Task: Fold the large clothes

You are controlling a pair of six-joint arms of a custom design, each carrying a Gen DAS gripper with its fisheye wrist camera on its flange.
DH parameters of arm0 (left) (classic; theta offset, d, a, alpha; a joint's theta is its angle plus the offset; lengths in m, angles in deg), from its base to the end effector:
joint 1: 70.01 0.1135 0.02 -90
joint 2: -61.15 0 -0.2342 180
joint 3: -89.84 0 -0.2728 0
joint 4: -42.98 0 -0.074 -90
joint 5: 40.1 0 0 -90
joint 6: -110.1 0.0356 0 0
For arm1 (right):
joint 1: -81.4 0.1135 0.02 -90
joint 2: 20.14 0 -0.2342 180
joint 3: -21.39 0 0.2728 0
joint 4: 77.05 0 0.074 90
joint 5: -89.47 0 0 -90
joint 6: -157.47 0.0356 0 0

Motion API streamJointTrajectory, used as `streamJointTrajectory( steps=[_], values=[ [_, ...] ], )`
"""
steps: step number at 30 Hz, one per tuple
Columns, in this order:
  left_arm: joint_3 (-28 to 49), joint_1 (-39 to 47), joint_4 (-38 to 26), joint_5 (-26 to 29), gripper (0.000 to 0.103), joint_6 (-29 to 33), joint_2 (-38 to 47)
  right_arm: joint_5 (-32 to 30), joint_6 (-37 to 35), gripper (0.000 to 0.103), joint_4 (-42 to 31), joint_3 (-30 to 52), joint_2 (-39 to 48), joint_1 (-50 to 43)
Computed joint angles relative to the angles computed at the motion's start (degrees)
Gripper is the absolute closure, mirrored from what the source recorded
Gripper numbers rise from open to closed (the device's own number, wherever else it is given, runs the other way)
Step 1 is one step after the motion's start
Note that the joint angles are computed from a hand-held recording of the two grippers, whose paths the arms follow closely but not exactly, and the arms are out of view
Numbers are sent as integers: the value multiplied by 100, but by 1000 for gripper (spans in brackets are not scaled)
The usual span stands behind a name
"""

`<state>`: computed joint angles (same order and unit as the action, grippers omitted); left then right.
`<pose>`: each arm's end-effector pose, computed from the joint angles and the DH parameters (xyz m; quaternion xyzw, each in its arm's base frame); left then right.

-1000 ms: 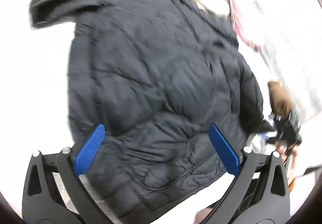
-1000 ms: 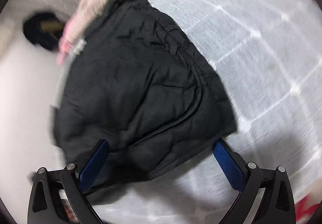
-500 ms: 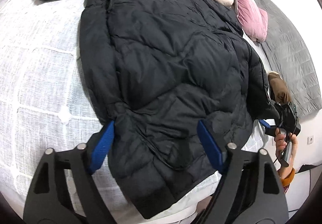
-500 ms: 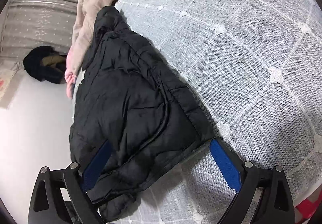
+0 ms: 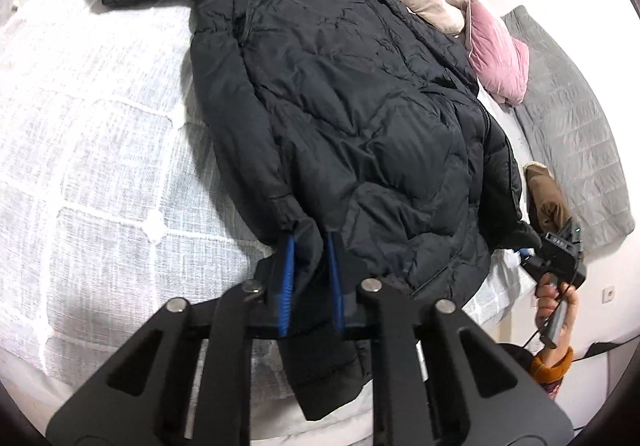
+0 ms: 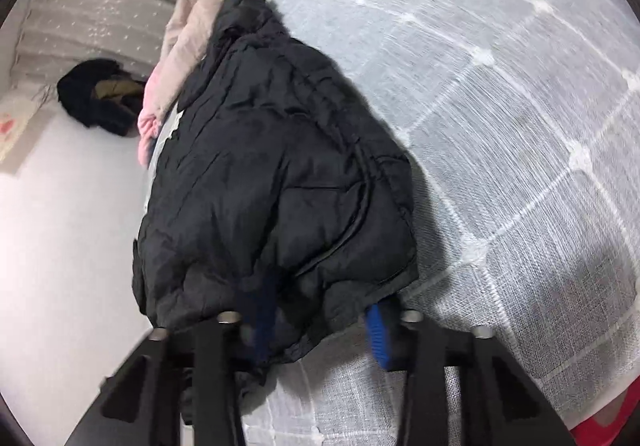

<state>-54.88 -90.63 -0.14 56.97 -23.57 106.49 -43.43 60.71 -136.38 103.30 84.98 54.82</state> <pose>0.1758 -0.0708 0.1449 -0.1701 0.9318 -0.2172 0.2358 0.3192 -0.1326 0.1328 0.1364 0.9190 0.3322 0.1627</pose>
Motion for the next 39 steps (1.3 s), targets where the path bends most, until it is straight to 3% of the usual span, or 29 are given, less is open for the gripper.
streamJointTrajectory(
  steps=[3,8,15,19,20,21,23,24,25,27,30,32,35,39],
  values=[
    [67,-209,-79,-316,96,-17,-84,-73,46,91,232,-249,-333,-11],
    [27,-285,-319,-718,98,-224,-772,-484,52,95,402,-486,-771,-282],
    [52,33,-1022,-1255,99,-355,-1892,-1044,-677,99,-240,-617,-1298,-923],
    [533,-489,-1530,-2619,98,-514,-1156,-887,-540,95,26,-789,-1626,-1028],
    [581,-483,-1512,-2678,97,-503,-950,-832,-395,95,148,-778,-1589,-1046],
    [588,-420,-1461,-2607,94,-491,-809,-774,-296,92,199,-735,-1496,-1054],
    [487,-37,-1258,-2085,91,-388,-646,-702,-244,66,79,-505,-1144,-1072],
    [402,137,-1153,-1793,79,-357,-703,-710,-236,47,1,-412,-991,-1093],
    [326,239,-1063,-1537,62,-353,-784,-729,-292,41,-102,-341,-885,-1113],
    [113,552,-800,-834,47,-240,-1022,-780,-582,40,-375,-226,-685,-1138],
    [18,629,-601,-452,43,-129,-1020,-639,-742,40,-600,-103,-444,-981],
    [119,612,-491,-281,41,-27,-563,-411,-685,40,-563,-124,-398,-850],
    [231,587,-447,-85,41,32,35,-185,-387,40,-294,-65,-258,-666],
    [281,405,-471,-100,41,109,201,-76,49,40,151,95,-84,-563]
  ],
)
